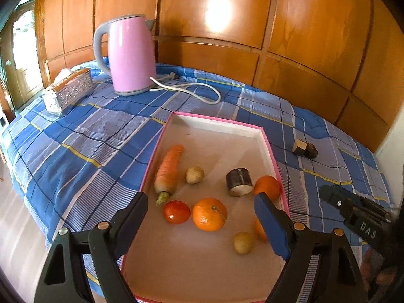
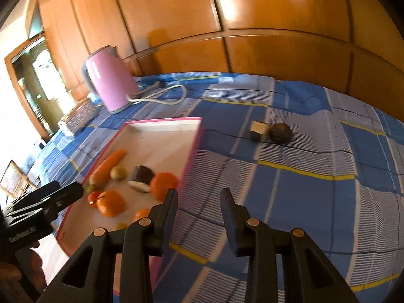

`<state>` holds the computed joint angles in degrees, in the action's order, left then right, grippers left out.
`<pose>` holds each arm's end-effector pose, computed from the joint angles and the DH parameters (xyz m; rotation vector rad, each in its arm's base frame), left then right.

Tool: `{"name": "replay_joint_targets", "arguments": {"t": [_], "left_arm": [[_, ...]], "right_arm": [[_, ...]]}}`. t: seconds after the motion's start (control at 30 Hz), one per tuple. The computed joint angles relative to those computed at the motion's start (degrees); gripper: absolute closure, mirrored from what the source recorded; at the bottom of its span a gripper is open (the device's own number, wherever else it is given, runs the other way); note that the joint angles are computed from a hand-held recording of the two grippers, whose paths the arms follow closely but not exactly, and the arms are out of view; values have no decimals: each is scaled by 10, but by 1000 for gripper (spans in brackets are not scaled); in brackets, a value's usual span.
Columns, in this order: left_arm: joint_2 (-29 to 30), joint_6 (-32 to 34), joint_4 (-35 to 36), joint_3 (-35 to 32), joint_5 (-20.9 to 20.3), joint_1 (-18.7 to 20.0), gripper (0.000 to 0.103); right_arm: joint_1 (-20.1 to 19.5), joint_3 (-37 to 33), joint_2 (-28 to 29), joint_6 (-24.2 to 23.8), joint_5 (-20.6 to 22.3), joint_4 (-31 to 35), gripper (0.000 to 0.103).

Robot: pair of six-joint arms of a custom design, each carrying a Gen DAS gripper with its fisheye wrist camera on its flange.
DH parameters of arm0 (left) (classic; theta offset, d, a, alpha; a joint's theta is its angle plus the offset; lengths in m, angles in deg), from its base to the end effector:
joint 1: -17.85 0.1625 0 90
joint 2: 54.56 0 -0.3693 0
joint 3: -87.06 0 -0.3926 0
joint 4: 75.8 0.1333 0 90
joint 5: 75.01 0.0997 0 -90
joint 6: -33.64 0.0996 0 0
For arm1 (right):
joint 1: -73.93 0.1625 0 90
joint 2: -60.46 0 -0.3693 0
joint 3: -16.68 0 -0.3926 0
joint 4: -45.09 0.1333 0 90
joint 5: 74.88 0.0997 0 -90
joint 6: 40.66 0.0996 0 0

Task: Organize fruits
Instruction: 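Move the right tool to the brown round fruit while the left tool approaches the beige cube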

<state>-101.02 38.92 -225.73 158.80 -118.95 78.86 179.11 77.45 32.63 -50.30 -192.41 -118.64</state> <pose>-0.1748 -0.7385 0.2624 0.3898 2.3091 -0.9114 0.2909 -0.7389 0.1197 0.3194 -2.5265 0.9719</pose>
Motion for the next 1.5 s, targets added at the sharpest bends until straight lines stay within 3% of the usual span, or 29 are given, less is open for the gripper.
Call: {"name": "replay_joint_targets", "arguments": {"t": [0.53, 0.97, 1.2, 1.5], "left_arm": [[43, 19, 58, -57, -11, -7, 17], [97, 33, 95, -135, -33, -7, 17], [136, 30, 141, -195, -50, -7, 17], [194, 29, 210, -291, -75, -7, 17]], "right_arm": [[-32, 8, -18, 42, -39, -10, 68], [-58, -78, 18, 36, -44, 24, 68], [-65, -204, 84, 14, -52, 90, 68], [-75, -487, 231, -49, -52, 253, 65]]}}
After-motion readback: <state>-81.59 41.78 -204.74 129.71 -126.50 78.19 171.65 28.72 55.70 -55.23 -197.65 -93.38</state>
